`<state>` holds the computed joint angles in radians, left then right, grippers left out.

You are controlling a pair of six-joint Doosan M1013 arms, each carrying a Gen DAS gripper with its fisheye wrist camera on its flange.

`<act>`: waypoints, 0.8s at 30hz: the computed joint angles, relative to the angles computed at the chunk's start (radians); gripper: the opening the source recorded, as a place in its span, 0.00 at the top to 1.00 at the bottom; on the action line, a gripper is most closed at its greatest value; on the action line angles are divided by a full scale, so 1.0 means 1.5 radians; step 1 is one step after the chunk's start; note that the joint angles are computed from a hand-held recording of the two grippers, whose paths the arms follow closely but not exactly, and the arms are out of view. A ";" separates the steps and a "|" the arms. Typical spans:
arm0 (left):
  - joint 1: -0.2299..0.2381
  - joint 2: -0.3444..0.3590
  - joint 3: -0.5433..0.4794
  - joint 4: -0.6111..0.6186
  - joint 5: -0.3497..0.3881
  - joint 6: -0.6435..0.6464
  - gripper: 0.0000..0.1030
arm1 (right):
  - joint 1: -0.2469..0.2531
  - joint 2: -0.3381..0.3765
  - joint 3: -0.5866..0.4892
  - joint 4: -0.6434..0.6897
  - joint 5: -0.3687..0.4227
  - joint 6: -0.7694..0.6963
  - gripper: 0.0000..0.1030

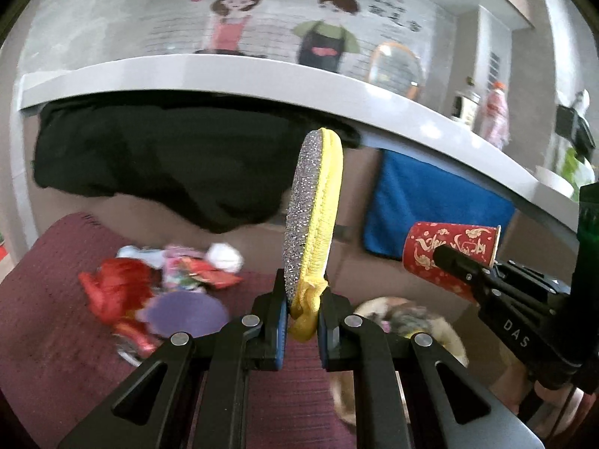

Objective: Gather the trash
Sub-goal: 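Carry the scrubber and red cup over the bin and open both grippers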

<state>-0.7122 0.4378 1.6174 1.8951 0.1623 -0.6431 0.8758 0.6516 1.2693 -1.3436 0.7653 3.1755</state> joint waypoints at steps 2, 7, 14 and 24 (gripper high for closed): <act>-0.014 0.008 -0.012 -0.020 0.001 0.024 0.87 | -0.002 -0.014 0.029 -0.016 0.014 0.027 0.97; -0.037 0.025 -0.031 -0.102 -0.005 0.115 0.87 | -0.006 -0.040 0.079 -0.037 0.039 0.080 0.97; -0.062 0.052 -0.065 -0.251 0.004 0.275 0.87 | -0.011 -0.062 0.130 -0.048 0.055 0.130 0.97; -0.074 0.079 -0.092 -0.369 0.014 0.391 0.87 | -0.024 -0.074 0.164 -0.052 0.051 0.169 0.97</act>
